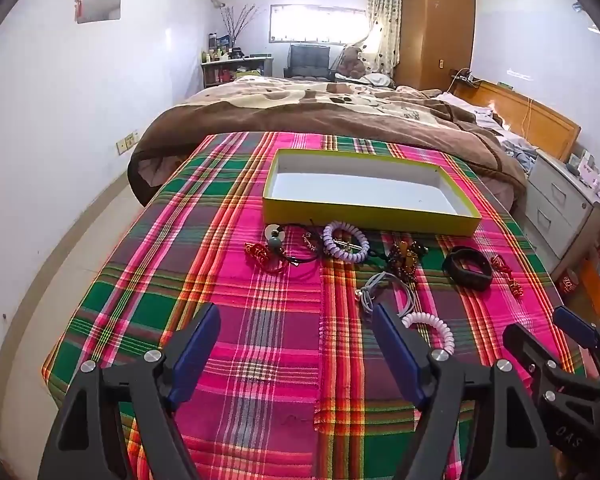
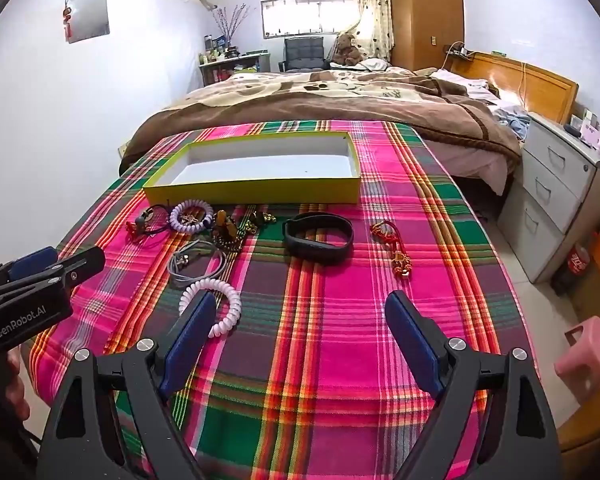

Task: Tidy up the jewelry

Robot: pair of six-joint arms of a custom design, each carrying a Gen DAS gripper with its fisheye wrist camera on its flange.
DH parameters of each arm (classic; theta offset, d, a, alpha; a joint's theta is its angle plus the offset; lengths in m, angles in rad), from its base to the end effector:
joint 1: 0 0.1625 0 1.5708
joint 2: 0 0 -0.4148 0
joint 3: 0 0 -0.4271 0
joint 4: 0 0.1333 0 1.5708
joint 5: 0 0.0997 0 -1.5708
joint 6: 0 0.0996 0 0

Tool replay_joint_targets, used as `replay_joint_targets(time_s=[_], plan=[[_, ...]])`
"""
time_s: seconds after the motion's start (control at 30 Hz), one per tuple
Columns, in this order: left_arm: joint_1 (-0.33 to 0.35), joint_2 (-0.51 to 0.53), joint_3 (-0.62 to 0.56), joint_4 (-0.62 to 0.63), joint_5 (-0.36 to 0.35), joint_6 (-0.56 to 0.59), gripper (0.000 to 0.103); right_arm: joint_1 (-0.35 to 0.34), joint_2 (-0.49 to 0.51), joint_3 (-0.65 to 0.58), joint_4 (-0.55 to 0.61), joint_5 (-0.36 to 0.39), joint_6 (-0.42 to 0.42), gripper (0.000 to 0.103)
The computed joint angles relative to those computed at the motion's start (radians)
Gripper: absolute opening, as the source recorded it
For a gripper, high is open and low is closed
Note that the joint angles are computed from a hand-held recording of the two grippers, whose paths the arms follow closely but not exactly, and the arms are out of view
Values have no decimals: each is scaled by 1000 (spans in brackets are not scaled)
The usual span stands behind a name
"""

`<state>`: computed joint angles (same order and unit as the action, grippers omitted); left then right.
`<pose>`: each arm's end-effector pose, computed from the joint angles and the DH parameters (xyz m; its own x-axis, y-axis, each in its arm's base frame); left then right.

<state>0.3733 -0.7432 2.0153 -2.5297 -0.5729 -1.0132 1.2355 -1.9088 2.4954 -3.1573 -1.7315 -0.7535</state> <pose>-0.3951 -0.3878 -0.0471 -0.7287 0.0227 -0.6845 0.5056 0.6920 -0.5153 -0.0059 -0.3736 0.3482 -0.7692 -0.0195 0.6388 -0.4778 0.6814 -0.5545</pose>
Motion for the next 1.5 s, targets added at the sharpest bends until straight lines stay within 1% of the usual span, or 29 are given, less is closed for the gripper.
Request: replay_joint_targets(time_s=[0.17,0.57,0.93,1.5], plan=[[-7,-3,2,17,3,-17,78,0,-5,5,-1,7,-2,87],[-11,-12,19,-11,-2,-11,78,-3,-13,10,6,10,1,87],[-17,-13,17,-7,-15,-12,78,-12,-14,8,8,16,7,87],[-18,-21,18,8,-15,-26,78,-12,-15,13,5,17,3,87]])
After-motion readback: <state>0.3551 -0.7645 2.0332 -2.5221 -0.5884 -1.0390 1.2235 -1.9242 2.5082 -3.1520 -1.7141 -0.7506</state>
